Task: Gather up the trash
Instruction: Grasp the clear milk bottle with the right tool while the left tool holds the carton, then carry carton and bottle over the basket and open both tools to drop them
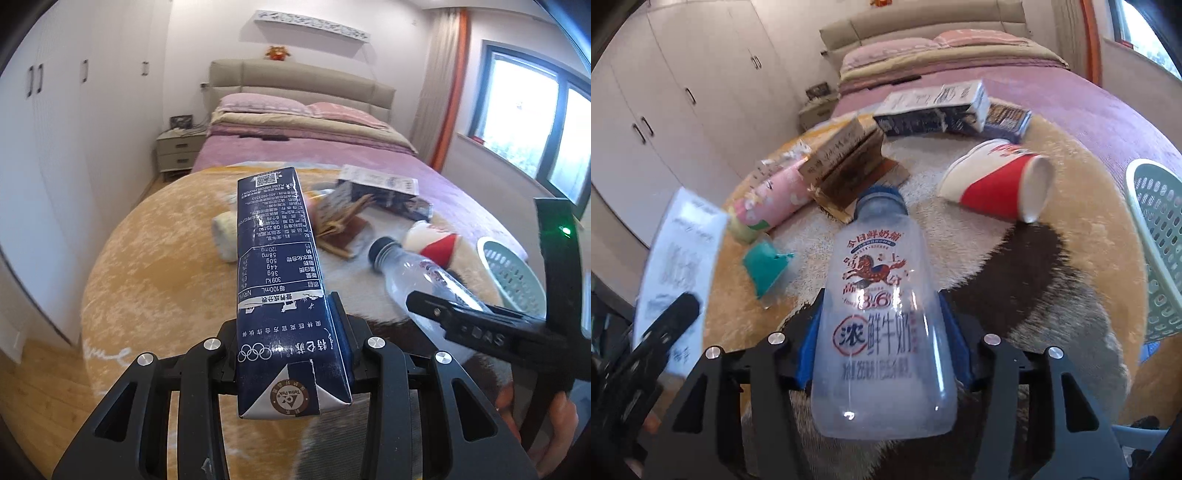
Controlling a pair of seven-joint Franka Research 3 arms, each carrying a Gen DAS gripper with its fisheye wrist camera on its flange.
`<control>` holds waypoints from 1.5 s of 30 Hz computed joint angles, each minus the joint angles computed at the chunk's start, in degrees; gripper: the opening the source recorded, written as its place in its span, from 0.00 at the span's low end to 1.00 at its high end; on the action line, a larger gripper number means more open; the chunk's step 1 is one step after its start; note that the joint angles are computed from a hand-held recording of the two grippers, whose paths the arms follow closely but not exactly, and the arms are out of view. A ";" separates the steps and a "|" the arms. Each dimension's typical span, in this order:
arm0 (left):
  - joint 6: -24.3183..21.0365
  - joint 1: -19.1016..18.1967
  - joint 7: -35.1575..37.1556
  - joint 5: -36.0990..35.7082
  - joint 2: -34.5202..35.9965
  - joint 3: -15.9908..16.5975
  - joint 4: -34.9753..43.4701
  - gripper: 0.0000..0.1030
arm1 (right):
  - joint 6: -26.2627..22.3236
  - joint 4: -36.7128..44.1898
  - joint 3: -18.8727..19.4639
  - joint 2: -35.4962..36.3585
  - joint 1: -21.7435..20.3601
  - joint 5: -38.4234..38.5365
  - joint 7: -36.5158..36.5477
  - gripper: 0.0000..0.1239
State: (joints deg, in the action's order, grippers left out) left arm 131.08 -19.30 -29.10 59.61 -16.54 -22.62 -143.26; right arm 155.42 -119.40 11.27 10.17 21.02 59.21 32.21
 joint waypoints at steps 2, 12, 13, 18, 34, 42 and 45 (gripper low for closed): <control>0.65 0.32 0.53 1.19 1.37 0.15 1.58 0.34 | -2.15 -0.56 -0.27 -1.32 -1.26 2.71 -2.39 0.43; 2.53 -0.17 3.56 8.10 10.22 1.76 11.94 0.34 | -9.42 -0.74 -4.77 -4.91 -5.58 12.94 -9.67 0.42; 2.92 -0.33 4.33 8.78 11.66 2.09 13.56 0.34 | -9.35 -0.59 -5.22 -5.02 -5.98 13.78 -10.07 0.42; 4.35 -2.30 8.80 12.72 19.22 3.99 22.18 0.34 | -7.74 0.35 -7.11 -4.88 -8.35 18.76 -13.06 0.42; 22.40 -4.25 43.63 -4.84 54.78 7.97 63.83 0.34 | -20.74 19.23 -8.90 12.60 -23.74 16.45 1.30 0.42; 21.33 -3.14 61.59 -20.83 68.88 4.24 80.71 0.34 | -25.71 28.02 -6.41 21.16 -29.44 13.61 9.94 0.42; 18.44 -3.50 67.32 -25.46 73.23 3.51 86.76 0.34 | -20.43 29.22 -6.17 22.23 -27.95 9.44 11.60 0.42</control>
